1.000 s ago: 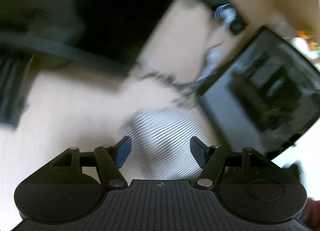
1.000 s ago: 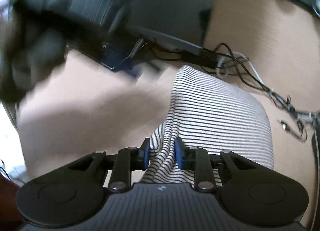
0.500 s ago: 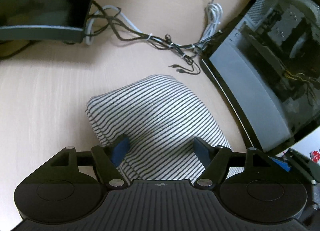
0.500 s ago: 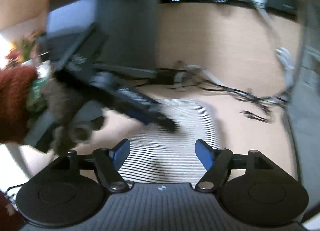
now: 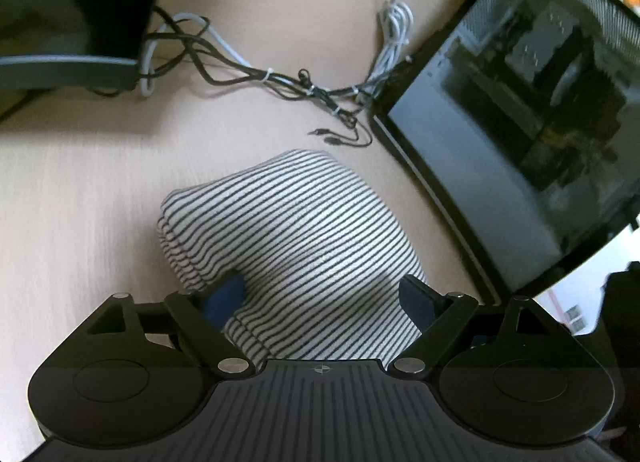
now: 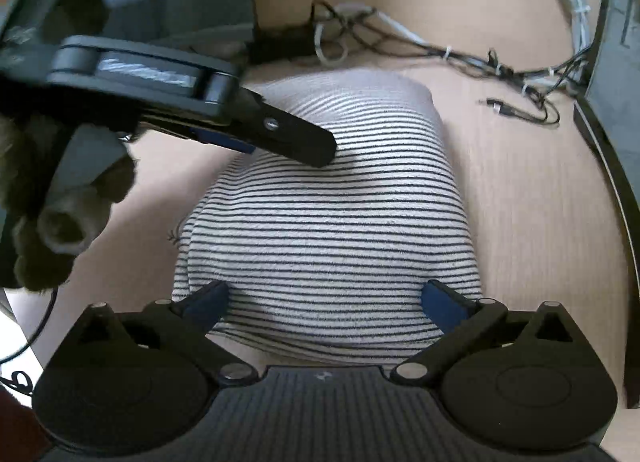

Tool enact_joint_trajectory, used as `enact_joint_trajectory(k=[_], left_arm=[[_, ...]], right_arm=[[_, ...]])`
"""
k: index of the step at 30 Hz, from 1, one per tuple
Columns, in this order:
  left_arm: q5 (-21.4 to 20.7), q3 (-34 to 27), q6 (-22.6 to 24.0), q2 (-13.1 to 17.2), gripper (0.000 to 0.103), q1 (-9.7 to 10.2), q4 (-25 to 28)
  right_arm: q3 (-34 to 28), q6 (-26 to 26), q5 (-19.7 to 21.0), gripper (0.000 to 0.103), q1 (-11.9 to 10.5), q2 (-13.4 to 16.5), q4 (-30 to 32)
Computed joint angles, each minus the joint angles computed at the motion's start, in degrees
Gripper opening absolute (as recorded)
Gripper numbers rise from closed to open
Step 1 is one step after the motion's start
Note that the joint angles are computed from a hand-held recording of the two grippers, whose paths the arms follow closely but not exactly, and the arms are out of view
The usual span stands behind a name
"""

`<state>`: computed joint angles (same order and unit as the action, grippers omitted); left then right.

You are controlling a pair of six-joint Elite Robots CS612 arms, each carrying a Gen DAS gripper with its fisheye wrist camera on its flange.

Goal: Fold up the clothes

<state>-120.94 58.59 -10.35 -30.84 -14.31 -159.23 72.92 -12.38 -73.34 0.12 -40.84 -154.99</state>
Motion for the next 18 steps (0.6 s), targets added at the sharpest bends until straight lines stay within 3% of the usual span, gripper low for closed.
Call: enact_joint_trajectory(k=[4, 7, 9, 12, 14, 17, 18], left_arm=[[-2.1, -0.9, -1.2, 0.8, 0.089, 0.45, -0.8], [-2.8, -1.4, -1.1, 1.0, 0.089, 0.6, 0.1], [-2.8, -2.2, -1.2, 1.1, 0.088, 0.6, 1.7], [-2.0, -2.4, 0.0, 1.2, 0.089, 0.35, 1.7], [-0.8, -1.4, -0.2, 1.0, 0.089, 0.1, -0.4], [2.1, 0.4, -4.4, 0.0, 0.088, -0.35, -2.0], [2.7, 0.5, -4.5, -0.1, 0.088, -0.45, -1.9]], right_arm=[[-2.1, 0.5, -3.2, 0.103, 0.9, -0.1, 5.9], [-2.1, 1.2, -0.9, 0.103, 0.0, -1.3, 8.5], [-0.2, 1.1, 1.7, 0.101, -1.2, -3.3, 6.3], [0.3, 3.7, 5.6, 0.085, -3.3, -4.5, 1.1], [-2.6, 8.5, 9.8, 0.081, -4.6, -2.2, -2.1], [-11.3, 16.7, 13.2, 0.081, -5.4, 4.2, -0.7], [-14.4, 17.7, 14.2, 0.081, -5.4, 6.2, 2.3]])
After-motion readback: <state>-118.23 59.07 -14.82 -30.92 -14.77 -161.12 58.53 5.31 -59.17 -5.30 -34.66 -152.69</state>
